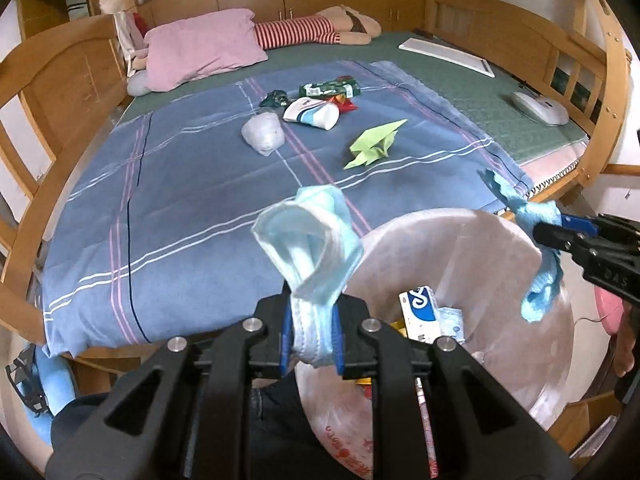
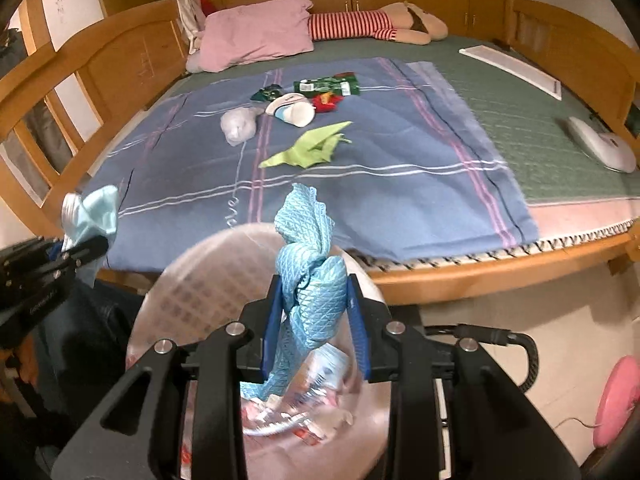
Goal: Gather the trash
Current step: 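Carry the mask and blue cloth over the white bin and open both tools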
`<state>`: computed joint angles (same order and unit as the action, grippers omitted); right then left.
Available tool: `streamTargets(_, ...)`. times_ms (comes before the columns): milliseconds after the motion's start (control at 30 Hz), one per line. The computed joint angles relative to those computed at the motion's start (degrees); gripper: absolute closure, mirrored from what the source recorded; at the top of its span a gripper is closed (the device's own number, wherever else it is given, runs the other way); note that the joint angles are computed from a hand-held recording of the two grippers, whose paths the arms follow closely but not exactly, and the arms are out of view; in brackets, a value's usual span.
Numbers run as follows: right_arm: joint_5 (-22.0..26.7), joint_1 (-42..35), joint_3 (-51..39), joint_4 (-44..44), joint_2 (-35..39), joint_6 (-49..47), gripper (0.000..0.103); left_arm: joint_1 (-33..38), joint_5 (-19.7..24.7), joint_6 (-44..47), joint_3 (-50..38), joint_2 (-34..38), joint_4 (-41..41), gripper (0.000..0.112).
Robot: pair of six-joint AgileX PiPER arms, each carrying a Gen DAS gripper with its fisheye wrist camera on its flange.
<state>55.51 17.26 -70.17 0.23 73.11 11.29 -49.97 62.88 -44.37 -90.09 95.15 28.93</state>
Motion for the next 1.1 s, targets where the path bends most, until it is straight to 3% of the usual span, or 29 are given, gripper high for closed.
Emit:
streamTargets(233, 4.1, 0.6, 2.9, 4.1, -0.9, -8.3, 0.071, 0.5, -0.2, -0.1, 1.3, -1.2, -1.1, 0.096)
streamTargets(267, 4.1, 0.7, 3.1, 4.2, -0.9, -8.9, 0.067, 0.8, -0.5, 0.3, 1.7, -1.2, -1.8, 0.096)
streamTargets(367, 1.5, 0.4, 4.4, 2.3, -2.3, -5.6, 0.028, 1.6, -1.9, 2.1, 2.7, -0.9, -4.6, 0.095)
streamTargets(533, -1.5, -6.7, 3.4, 1.6, -5.7, -1.7, 0.027, 2.2, -5.5, 10.7, 3.4, 0.0, -13.7, 0.093)
streamTargets(567, -1.8, -7.2, 3.4, 1.6, -5.9, -1.2, 0.026, 2.4, -6.4, 15.3, 3.1, 0.6, -18.1, 0.089)
streamTargets(633, -2.0, -11.9, 3.5, 6.4, -6.6, -3.4, 0.025, 2.6, -8.2, 22.7, 3.1, 1.7, -25.9, 0.068)
streamTargets(700, -1.3, -14.3, 3.4, 9.7, -6.4, -5.5, 0.024, 1.7, -9.5, 26.0, 3.1, 2.4, -28.2, 0.029)
streamTargets(800, -0.2, -16.7, 2.4, 11.6, -4.8, -6.2, 0.023, 0.5, -10.4, 23.1, 3.2, 1.9, -22.4, 0.021)
streamTargets(933, 0.9, -16.6, -0.5, 12.9, -1.2, -6.9, 0.021, 7.5, -12.0, 22.8, 4.1, -0.4, -23.5, 0.018)
streamTargets(1100, 3.3, -14.8, -11.3, 17.1, 8.9, -10.4, 0.021, 16.9, -7.6, 17.4, -1.4, 3.1, -15.3, 0.018)
